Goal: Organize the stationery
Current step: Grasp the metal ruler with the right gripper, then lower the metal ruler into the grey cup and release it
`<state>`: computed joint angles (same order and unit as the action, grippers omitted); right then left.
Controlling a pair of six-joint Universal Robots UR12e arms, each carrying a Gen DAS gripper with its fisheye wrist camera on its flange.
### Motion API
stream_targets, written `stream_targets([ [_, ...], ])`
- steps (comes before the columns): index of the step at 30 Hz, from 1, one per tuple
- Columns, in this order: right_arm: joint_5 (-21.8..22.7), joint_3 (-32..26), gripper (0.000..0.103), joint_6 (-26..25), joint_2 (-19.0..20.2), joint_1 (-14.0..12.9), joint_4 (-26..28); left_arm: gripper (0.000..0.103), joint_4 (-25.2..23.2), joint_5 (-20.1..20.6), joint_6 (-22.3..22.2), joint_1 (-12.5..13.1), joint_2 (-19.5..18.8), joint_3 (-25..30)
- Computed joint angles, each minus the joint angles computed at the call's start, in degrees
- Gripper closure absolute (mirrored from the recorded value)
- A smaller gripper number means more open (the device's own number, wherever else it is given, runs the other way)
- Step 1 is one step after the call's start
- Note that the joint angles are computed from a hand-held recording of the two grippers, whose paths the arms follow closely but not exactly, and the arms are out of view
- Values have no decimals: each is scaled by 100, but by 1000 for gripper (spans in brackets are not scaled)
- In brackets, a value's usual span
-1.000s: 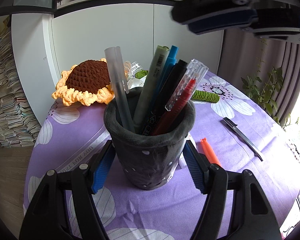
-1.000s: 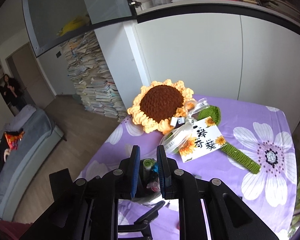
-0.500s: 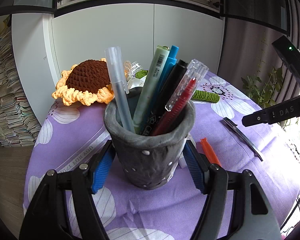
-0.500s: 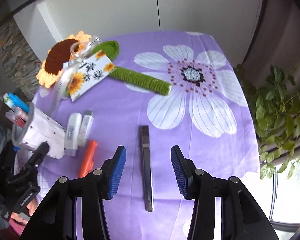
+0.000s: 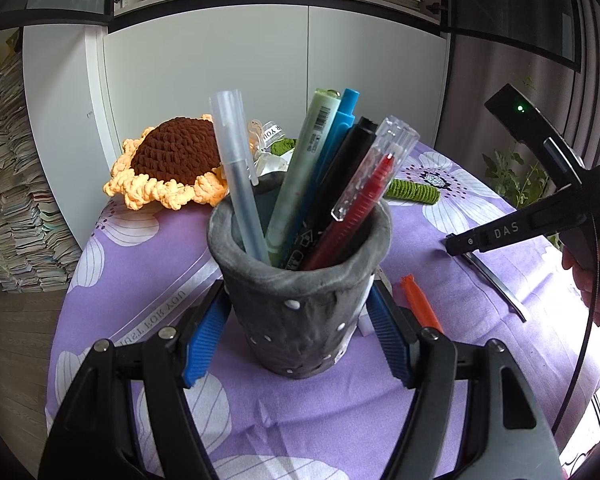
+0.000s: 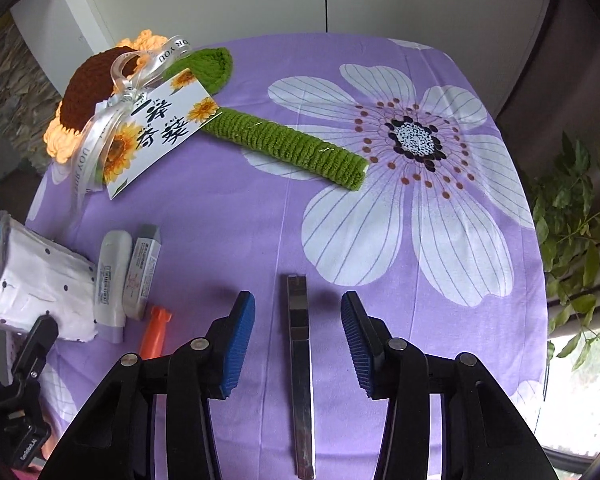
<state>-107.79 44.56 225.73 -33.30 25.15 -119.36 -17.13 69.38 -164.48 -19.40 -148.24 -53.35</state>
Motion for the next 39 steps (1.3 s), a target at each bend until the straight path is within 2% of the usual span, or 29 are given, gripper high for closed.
stream_targets([
  [1, 36, -36, 78, 39, 19, -9, 63, 33, 1, 2, 1, -1, 2, -4],
  [5, -19, -110, 84, 29, 64, -11, 99, 33, -4, -2, 2, 1, -6, 11],
  [7, -101, -238, 91, -13, 125, 3, 253, 33, -8, -4, 0, 1, -7, 14],
  [9, -126, -275, 91, -26, 144, 15, 251, 33, -4, -4, -2, 1, -1, 4],
  [11, -171, -138, 91, -5, 71, 42, 21, 33, -10, -3, 1, 2, -7, 16],
  [18, -836, 332, 91, -186, -287, 301, -759, 33, -10, -5, -1, 2, -4, 11],
  [22, -1476, 488, 91, -592, -384, 515, -1580, 33, -52, -29, -17, 6, -3, 20],
  [27, -1881, 376, 91, -1295, -366, 709, -2567, 33, -55, -17, -22, 0, -4, 23],
  [32, -1618, -116, 91, -2000, -165, 748, -3173, 33, -69, -20, -22, 1, -12, 41],
  [39, -1078, -1173, 91, -2572, 359, 720, -3126, 33, -71, -20, -20, 2, -13, 43],
])
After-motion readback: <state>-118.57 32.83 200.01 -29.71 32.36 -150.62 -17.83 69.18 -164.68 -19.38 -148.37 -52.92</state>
